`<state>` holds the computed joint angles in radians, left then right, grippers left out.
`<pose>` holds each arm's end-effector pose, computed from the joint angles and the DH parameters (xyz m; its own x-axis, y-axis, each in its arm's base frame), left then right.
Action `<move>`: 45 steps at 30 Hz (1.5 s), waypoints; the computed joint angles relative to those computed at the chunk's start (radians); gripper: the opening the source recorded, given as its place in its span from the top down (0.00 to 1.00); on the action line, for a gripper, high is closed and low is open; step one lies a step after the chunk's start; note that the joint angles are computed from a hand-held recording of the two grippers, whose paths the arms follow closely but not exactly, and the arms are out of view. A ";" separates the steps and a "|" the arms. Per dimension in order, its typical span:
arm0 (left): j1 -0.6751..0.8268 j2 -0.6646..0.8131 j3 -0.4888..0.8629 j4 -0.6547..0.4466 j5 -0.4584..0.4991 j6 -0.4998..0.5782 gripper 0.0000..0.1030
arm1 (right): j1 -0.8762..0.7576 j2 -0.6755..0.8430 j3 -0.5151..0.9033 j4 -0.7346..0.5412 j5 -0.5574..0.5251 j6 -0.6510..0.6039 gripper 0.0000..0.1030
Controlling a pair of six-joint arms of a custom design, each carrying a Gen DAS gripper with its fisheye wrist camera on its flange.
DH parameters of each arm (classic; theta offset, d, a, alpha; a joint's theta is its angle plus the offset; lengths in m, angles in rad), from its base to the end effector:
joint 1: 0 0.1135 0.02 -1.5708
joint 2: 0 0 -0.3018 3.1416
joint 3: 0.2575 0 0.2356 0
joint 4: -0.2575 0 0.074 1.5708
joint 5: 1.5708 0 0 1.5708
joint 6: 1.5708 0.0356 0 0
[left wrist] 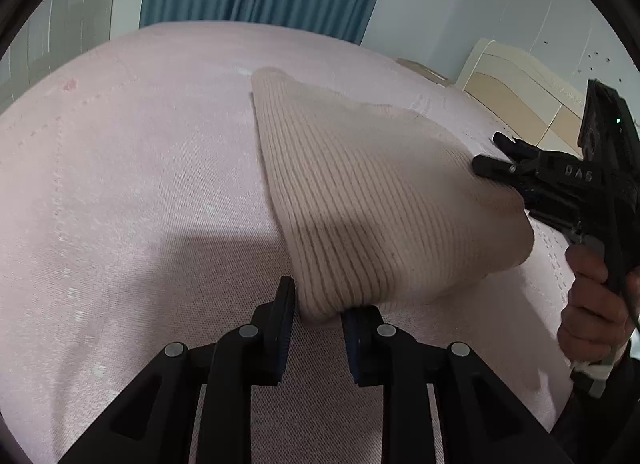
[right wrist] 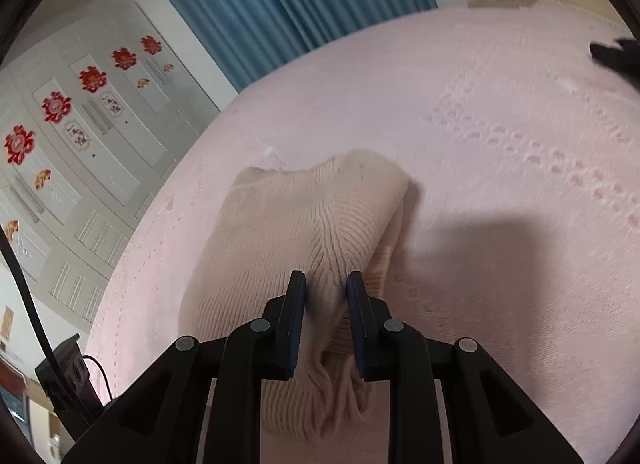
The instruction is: Fold small clothes
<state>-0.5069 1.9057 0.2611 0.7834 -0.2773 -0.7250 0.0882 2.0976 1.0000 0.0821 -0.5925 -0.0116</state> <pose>0.2082 -0.1045 0.0848 -0.7027 -0.3393 -0.6254 -0.2070 0.9384 -0.2766 0.3803 0.0536 0.1110 -0.8421 -0.0841 -0.5327 -0.3761 0.7995 0.4684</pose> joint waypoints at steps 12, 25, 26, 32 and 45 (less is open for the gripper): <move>0.006 0.032 0.001 0.056 0.013 0.010 0.84 | 0.030 0.029 -0.009 0.030 0.152 -0.061 0.88; 0.055 -0.144 -0.114 0.054 0.082 -0.036 0.63 | -0.010 0.022 0.013 0.039 0.091 -0.044 0.72; 0.059 -0.159 -0.102 0.029 0.086 -0.033 0.63 | -0.009 0.020 0.015 0.046 0.094 -0.042 0.71; 0.119 -0.308 -0.087 -0.052 0.149 -0.006 0.45 | -0.004 -0.003 -0.027 0.117 0.115 -0.058 0.64; 0.361 0.019 0.205 -0.074 0.432 0.047 0.42 | 0.044 0.033 -0.009 0.060 0.207 -0.127 0.64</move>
